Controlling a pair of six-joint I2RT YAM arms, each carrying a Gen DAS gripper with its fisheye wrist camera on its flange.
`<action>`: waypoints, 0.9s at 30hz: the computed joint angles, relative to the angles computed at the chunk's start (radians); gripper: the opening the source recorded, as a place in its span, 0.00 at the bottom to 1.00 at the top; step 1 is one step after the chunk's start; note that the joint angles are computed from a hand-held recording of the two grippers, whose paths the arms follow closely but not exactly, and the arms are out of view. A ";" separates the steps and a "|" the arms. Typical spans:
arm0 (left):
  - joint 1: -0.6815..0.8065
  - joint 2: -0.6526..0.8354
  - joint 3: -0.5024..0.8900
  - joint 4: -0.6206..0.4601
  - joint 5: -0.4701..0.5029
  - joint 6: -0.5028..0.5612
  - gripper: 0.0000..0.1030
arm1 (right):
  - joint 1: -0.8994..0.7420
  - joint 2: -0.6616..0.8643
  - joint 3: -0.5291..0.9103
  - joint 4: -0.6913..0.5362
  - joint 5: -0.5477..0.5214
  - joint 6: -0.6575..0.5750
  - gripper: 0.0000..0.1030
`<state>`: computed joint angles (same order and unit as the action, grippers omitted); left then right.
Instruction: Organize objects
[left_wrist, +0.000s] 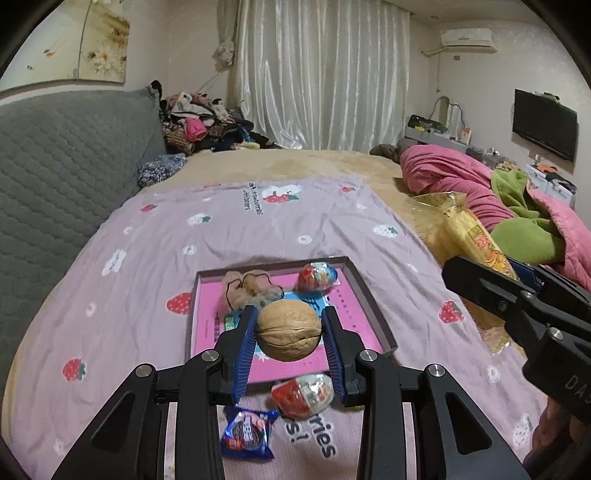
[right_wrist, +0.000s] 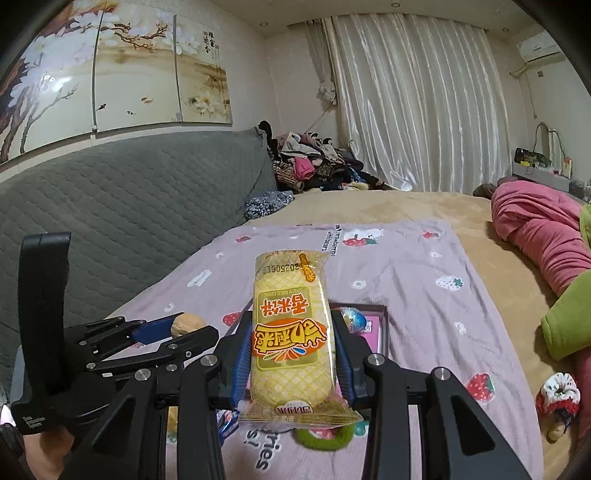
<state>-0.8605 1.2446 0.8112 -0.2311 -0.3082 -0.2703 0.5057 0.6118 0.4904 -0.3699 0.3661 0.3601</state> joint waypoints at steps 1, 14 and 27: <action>0.009 0.014 0.011 0.007 0.008 0.009 0.35 | -0.028 0.014 -0.005 0.028 -0.027 -0.009 0.38; 0.148 0.221 0.096 0.182 0.115 0.058 0.35 | -0.229 0.138 -0.042 0.280 -0.183 -0.141 0.38; 0.200 0.464 0.206 0.289 0.157 0.094 0.35 | -0.306 0.355 -0.039 0.510 -0.246 -0.159 0.38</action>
<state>-0.6606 1.7087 1.0174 0.0583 -0.1511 -0.1758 0.1995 0.9669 0.4512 0.1397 0.1204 0.2014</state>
